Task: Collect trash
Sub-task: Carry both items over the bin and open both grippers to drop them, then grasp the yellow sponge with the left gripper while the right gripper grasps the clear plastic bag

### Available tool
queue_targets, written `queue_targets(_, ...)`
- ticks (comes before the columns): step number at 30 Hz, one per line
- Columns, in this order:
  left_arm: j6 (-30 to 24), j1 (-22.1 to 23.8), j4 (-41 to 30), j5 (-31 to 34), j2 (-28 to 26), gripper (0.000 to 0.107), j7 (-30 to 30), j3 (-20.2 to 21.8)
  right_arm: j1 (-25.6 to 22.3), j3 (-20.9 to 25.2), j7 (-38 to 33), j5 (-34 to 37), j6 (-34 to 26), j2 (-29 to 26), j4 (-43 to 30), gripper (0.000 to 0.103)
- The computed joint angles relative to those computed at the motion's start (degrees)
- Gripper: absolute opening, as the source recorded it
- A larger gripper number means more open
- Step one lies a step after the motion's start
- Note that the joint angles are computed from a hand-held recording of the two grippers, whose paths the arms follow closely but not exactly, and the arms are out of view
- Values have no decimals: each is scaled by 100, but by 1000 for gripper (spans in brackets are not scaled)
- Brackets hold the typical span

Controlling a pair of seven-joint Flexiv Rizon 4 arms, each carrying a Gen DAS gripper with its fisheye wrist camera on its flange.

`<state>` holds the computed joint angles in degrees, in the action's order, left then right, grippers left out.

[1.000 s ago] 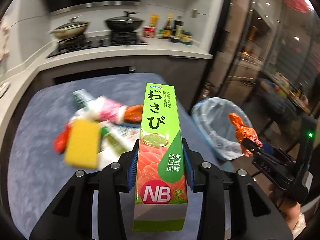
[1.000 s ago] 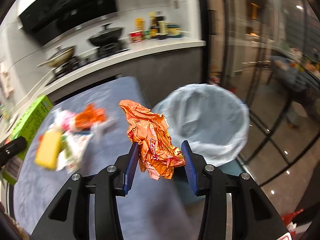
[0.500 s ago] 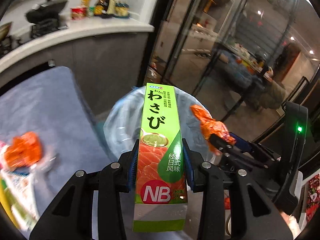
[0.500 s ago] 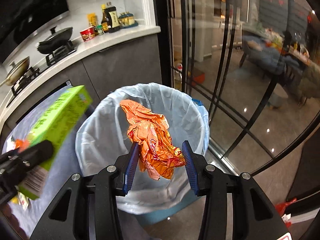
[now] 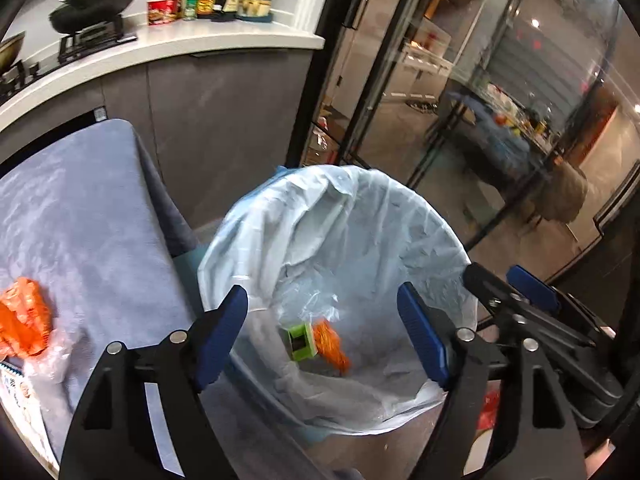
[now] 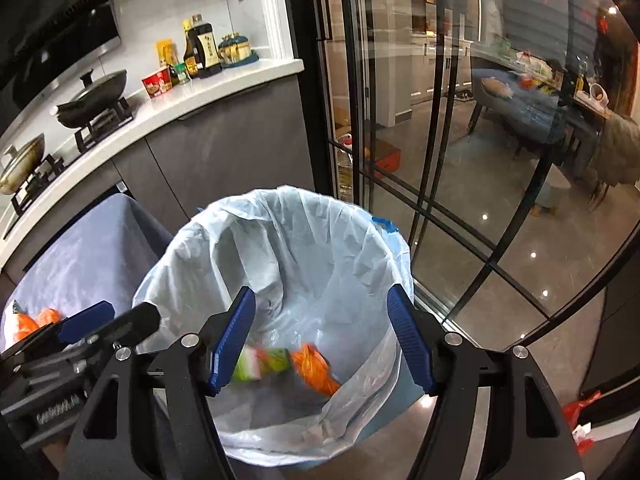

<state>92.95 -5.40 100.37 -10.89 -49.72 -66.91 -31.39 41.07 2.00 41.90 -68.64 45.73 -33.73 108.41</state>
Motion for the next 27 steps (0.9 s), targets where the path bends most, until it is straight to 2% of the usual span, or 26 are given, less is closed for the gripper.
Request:
queue_targets(6, 482, 161, 432, 104, 298, 76, -299, 86, 202, 105, -107, -73, -405, 196, -57, 70)
queue_targets(12, 1151, 90, 1119, 386, 866, 77, -935, 672, 430, 212, -230, -199, -592, 164, -306, 70)
queue_targets(16, 1396, 234, 1648, 632, 1236, 77, -1343, 952, 646, 228, -502, -204, -720, 15, -623, 70)
queue_targets(21, 1648, 320, 2338, 805, 1699, 77, -1767, 1526, 921, 184, -787, -216, -588, -274, -1124, 70)
queue_targets(24, 1729, 654, 2693, 994, 1866, 77, -1974, 1563, 1117, 128, -1024, -113, -541, -502, -1470, 70)
queue_targets(27, 1934, 555, 3006, 1007, 2012, 81, -2077, 2034, 1321, 42, -1269, 30, -502, -752, -1843, 70)
